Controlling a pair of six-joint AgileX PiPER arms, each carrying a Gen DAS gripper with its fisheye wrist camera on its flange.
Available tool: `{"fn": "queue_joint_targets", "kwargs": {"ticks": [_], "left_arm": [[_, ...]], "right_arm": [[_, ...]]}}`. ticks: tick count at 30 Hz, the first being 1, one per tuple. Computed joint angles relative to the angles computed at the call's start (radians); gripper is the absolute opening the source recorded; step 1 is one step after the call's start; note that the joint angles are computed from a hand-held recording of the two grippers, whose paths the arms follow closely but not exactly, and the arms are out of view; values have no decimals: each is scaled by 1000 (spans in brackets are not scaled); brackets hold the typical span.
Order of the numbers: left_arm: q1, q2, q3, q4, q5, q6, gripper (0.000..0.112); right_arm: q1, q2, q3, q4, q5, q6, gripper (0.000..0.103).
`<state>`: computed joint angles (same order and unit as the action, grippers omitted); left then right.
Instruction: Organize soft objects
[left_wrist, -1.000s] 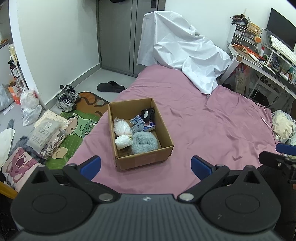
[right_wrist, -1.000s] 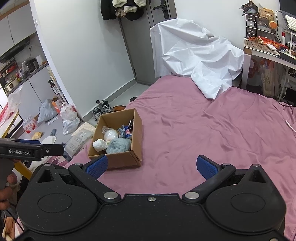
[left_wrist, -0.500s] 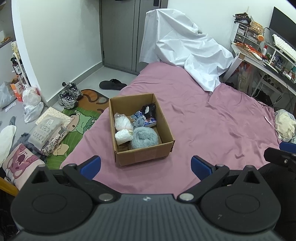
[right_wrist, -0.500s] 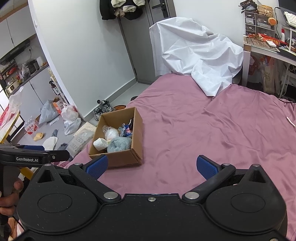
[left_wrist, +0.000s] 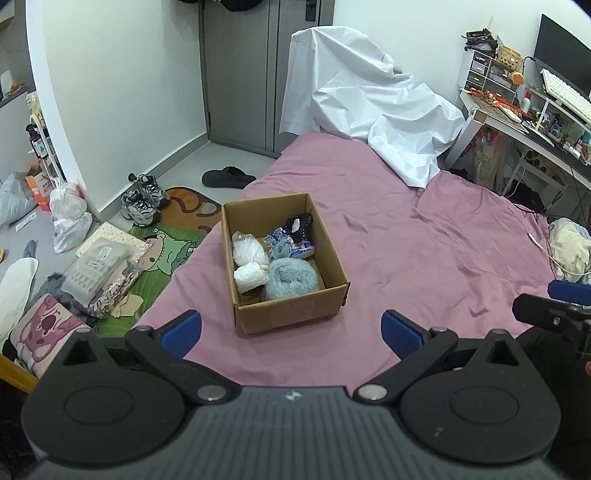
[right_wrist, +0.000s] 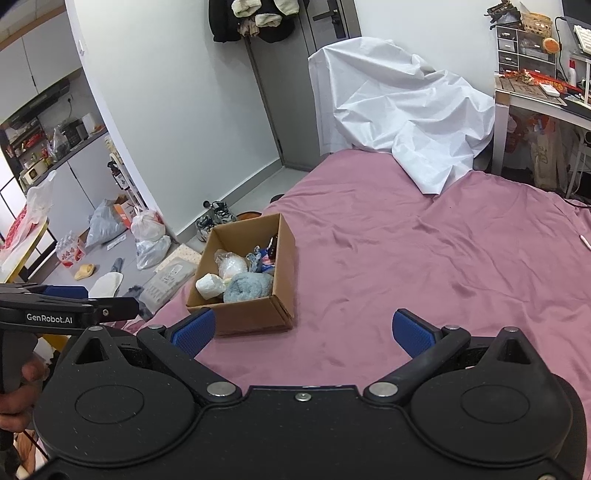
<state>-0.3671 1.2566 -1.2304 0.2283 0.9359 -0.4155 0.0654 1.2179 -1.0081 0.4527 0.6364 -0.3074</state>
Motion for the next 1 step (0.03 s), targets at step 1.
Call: {"fn": "queue_joint_targets", "kwargs": {"ticks": [1], "left_arm": [[3,2,-1,-5,-3,7,103]], "right_arm": [[1,-3,6,14,-12,-11,103]]}}
